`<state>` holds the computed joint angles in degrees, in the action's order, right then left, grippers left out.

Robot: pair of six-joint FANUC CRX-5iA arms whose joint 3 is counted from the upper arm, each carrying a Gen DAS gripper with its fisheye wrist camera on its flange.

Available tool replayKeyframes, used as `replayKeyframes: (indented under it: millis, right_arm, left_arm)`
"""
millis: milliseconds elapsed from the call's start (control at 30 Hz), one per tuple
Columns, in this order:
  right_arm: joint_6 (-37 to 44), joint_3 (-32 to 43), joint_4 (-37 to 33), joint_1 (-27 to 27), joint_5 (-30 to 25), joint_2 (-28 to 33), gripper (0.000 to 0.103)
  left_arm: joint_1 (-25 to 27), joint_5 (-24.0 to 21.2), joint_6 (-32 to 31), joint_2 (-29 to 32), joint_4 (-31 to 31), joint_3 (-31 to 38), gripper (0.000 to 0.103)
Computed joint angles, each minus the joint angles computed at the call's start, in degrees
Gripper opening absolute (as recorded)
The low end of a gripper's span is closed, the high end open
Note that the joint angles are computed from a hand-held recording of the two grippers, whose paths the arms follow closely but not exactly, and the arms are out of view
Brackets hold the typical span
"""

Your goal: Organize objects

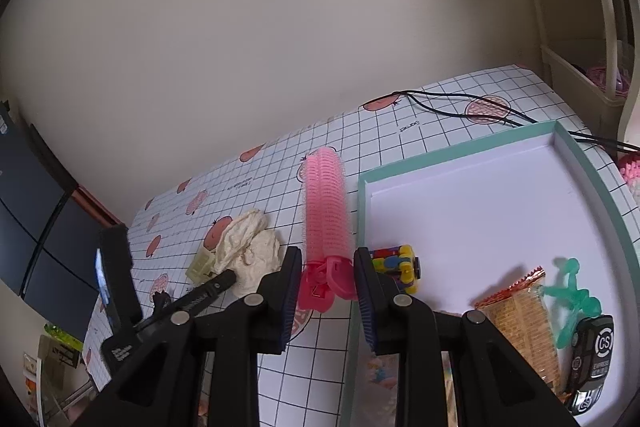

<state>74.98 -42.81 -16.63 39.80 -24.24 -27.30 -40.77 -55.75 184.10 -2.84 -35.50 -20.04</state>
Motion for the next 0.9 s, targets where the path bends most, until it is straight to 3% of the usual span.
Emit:
replayKeyframes:
  millis: [300, 500, 767, 900]
  right_arm:
    - [-0.66, -0.77, 1.4, -1.63, -0.02, -1.48, 0.029]
    - [-2.8, -1.82, 2.88, -3.99, 0.94, -1.87, 0.029]
    - [-6.29, -3.25, 6.31, -9.98, 0.55, -3.01, 0.029]
    - [0.12, -1.22, 0.9, -15.65, -1.83, -1.52, 0.029]
  left_arm:
    - [-4.46, -1.23, 6.26, -4.65, -7.07, 0.34, 0.002]
    - [-9.65, -3.37, 6.84, -3.96, -13.17, 5.42, 0.002]
    - [-16.2, 1.11, 5.7, -0.22, -21.07, 12.54, 0.002]
    - [-17.19, 3.99, 2.3, 3.76, -20.66, 16.31, 0.002]
